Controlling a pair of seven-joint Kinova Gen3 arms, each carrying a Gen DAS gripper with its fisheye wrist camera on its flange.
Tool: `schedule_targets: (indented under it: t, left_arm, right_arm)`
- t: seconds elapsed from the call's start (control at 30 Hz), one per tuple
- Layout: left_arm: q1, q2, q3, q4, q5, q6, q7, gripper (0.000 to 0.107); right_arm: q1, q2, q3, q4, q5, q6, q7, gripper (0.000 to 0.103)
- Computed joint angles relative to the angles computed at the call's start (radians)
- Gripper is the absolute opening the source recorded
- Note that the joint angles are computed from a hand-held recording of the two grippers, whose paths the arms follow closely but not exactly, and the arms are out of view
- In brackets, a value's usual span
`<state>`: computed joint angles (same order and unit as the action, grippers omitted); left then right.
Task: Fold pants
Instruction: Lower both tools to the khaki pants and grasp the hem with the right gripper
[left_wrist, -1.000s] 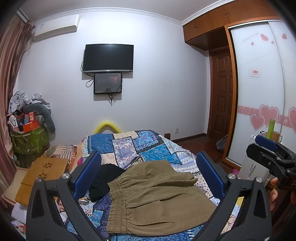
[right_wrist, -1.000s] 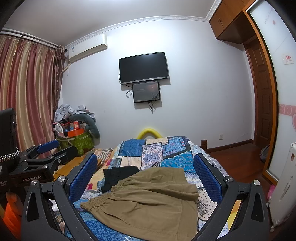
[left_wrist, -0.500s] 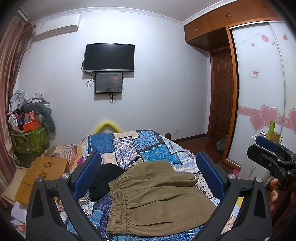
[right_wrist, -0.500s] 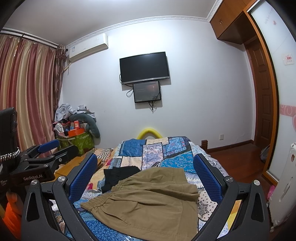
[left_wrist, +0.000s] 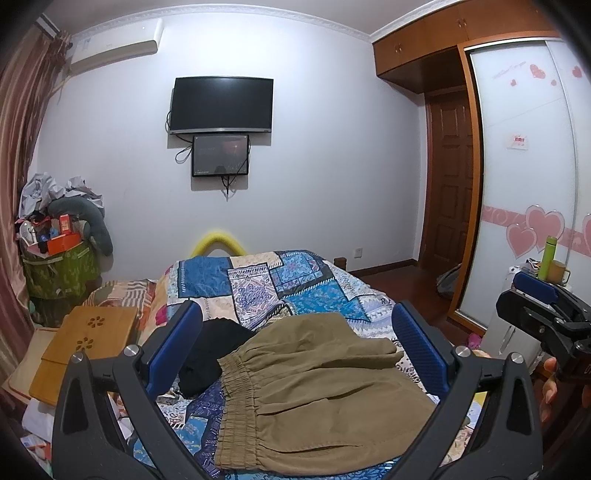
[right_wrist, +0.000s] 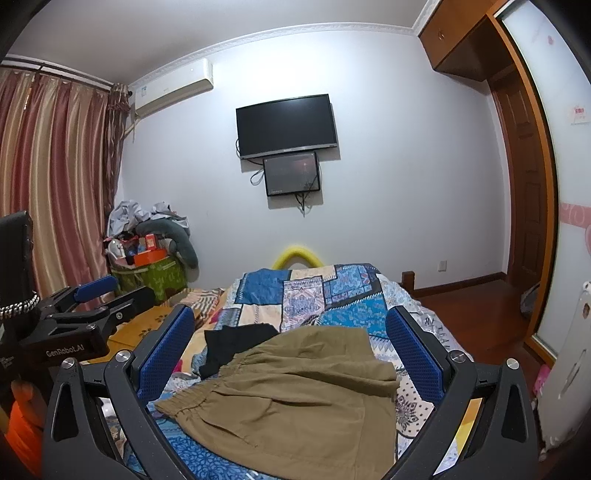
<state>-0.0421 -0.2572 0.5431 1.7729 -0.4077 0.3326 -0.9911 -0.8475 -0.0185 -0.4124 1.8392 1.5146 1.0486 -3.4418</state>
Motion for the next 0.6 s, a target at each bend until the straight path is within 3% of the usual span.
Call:
schedule_targets:
  t: [0.17, 0.33, 0.6]
  left_arm:
    - [-0.001, 0.083, 0.011, -0.051, -0.052, 0.042, 0.030, 0.103]
    - [0.032, 0.225, 0.014, -0.148, -0.150, 0.142, 0.084, 0.103]
    - [0.094, 0.475, -0.065, -0.358, -0.032, 0.336, -0.086, 0.103]
  right_arm:
    - [0.034, 0.010, 0.034, -0.008, -0.025, -0.065, 0.017, 0.103]
    - [0.096, 0.035, 0.086, -0.015, -0.088, -0.159, 0.054, 0.103]
    - [0.198, 0.088, 0.174, -0.027, -0.303, -0.294, 0.241, 0.103]
